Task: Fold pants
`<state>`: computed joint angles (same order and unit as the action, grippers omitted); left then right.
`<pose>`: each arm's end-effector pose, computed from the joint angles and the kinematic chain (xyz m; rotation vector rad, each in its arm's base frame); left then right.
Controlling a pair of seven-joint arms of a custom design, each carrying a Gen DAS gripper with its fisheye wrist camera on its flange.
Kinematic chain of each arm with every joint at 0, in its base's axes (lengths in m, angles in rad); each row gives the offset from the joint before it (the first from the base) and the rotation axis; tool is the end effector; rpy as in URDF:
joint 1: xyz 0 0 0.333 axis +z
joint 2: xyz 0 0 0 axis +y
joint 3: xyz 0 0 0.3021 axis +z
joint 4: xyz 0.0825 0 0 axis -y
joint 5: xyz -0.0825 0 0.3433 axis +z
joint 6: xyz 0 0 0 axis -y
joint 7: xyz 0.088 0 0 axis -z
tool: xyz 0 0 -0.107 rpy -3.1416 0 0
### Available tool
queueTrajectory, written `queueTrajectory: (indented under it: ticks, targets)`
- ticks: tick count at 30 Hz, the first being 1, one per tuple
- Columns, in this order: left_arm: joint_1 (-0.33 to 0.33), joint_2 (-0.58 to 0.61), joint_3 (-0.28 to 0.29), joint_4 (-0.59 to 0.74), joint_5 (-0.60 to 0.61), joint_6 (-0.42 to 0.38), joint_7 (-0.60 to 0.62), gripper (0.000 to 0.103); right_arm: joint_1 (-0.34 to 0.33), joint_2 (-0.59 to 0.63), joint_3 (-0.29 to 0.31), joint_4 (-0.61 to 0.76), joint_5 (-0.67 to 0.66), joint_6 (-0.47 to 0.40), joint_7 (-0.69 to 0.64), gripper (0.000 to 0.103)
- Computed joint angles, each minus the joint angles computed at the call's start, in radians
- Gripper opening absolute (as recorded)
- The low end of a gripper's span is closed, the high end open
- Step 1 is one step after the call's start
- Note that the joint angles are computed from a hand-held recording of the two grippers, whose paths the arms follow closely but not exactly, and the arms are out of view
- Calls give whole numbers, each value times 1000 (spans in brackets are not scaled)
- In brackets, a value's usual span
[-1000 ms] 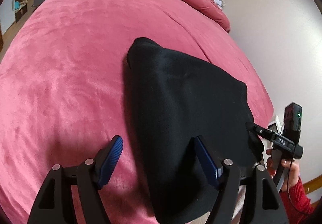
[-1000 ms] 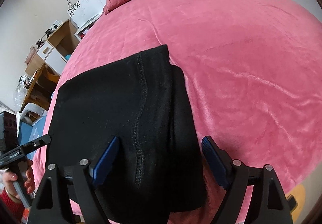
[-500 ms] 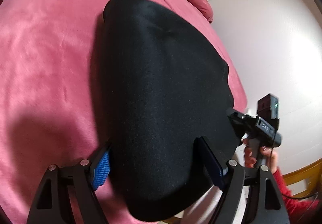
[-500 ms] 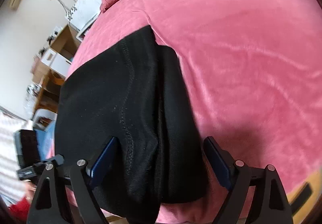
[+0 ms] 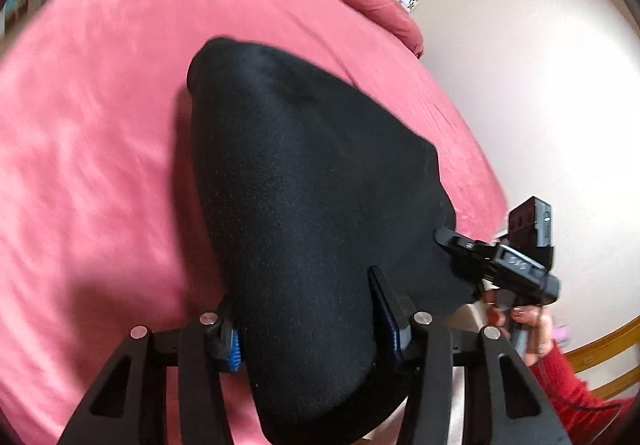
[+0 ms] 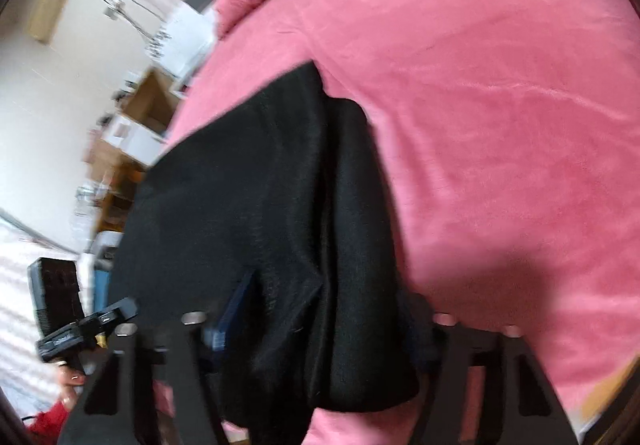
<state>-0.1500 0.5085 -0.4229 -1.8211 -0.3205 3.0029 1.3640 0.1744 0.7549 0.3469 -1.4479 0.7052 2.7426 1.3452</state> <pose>0.5839 -0.3026 0.3687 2.0988 -1.9776 1.1419 0.6622 0.2790 0.3222 -1.6551 1.6564 0.2670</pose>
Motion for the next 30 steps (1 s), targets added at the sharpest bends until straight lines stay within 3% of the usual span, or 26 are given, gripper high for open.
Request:
queueTrajectory:
  ticks: [1, 4, 6, 9, 11, 14, 15, 18, 19, 21, 22, 24, 26, 28, 30]
  targets:
    - [-31, -24, 40, -14, 8, 4, -10, 52, -18, 11, 38, 5, 34, 6, -26, 58]
    - [-5, -94, 39, -99, 14, 42, -31, 52, -7, 45, 66, 44, 61, -1, -55, 57]
    - [-19, -145, 75, -166, 26, 67, -66, 52, 11, 76, 72, 86, 64, -17, -66, 57]
    - [-69, -185, 149, -237, 83, 74, -132, 52, 79, 135, 21, 191, -6, -82, -13, 61]
    - [-89, -167, 168, -237, 110, 60, -179, 55, 129, 162, -28, 248, -73, -107, 43, 73]
    - [-169, -154, 261, -265, 189, 91, -320, 65, 149, 179, -47, 298, -128, -141, 84, 75]
    - [-149, -152, 242, -279, 175, 122, -321, 67, 154, 189, -51, 322, -143, -155, 97, 75]
    - [43, -121, 47, -273, 131, 143, -232, 73, 152, 174, -65, 321, -179, -159, 101, 75]
    - [87, -109, 9, -264, 130, 135, -200, 75, 158, 187, -74, 352, -196, -173, 115, 75]
    - [124, -81, -26, -234, 127, 117, -152, 79, 165, 219, -84, 419, -220, -207, 150, 76]
    - [114, -64, -16, -210, 129, 106, -145, 81, 176, 232, -107, 452, -208, -241, 160, 77]
    - [61, -43, 36, -157, 132, 70, -169, 83, 175, 293, -80, 551, -268, -272, 210, 77]
    - [-16, -24, 112, -106, 143, 41, -228, 83, 186, 291, -98, 548, -275, -277, 218, 79]
    - [-144, -3, 243, -40, 204, -14, -338, 84, 207, 271, -124, 512, -291, -271, 237, 79]
    - [-217, 20, 311, 10, 267, -49, -420, 82, 235, 274, -154, 518, -334, -259, 276, 79]
